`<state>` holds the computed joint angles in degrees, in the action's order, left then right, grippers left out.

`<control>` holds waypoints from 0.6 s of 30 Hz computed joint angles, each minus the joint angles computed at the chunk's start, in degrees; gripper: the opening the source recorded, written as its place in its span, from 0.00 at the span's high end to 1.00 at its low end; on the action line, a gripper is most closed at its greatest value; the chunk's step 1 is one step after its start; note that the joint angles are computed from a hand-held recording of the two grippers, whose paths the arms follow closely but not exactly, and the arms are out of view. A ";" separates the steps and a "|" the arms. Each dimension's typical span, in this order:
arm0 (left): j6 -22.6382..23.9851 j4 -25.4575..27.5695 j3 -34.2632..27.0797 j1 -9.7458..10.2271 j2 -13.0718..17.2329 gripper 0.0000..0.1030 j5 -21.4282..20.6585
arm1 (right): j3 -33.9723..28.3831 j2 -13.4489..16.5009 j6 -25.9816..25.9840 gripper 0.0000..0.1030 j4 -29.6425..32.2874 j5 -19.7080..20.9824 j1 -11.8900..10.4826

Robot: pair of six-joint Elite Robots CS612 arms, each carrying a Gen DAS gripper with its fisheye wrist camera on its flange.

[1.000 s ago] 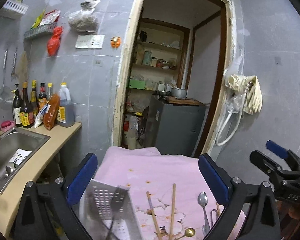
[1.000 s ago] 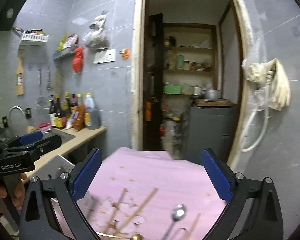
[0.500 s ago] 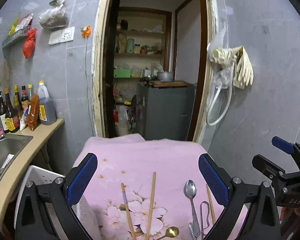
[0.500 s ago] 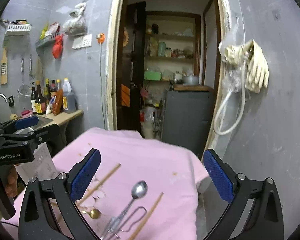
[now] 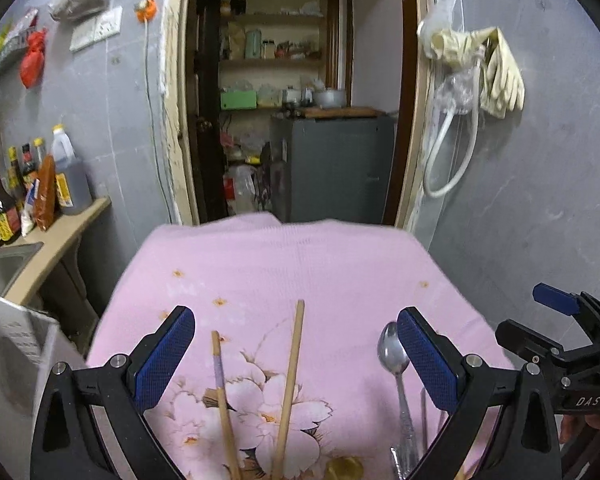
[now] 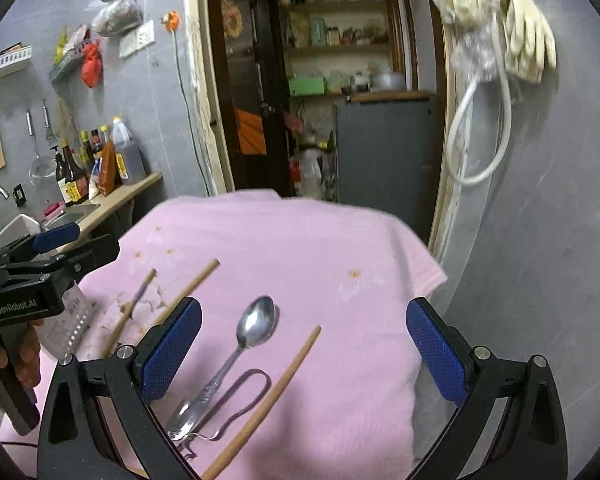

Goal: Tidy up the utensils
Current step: 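Move both open tools back over the utensils on the cloth, then grasp a wooden chopstick with the left tool while the right tool grasps another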

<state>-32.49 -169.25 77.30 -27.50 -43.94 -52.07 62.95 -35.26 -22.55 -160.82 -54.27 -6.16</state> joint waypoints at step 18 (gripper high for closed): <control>-4.82 18.83 -10.09 3.85 5.85 0.50 -10.86 | -6.28 4.61 2.81 0.70 16.76 -8.45 3.02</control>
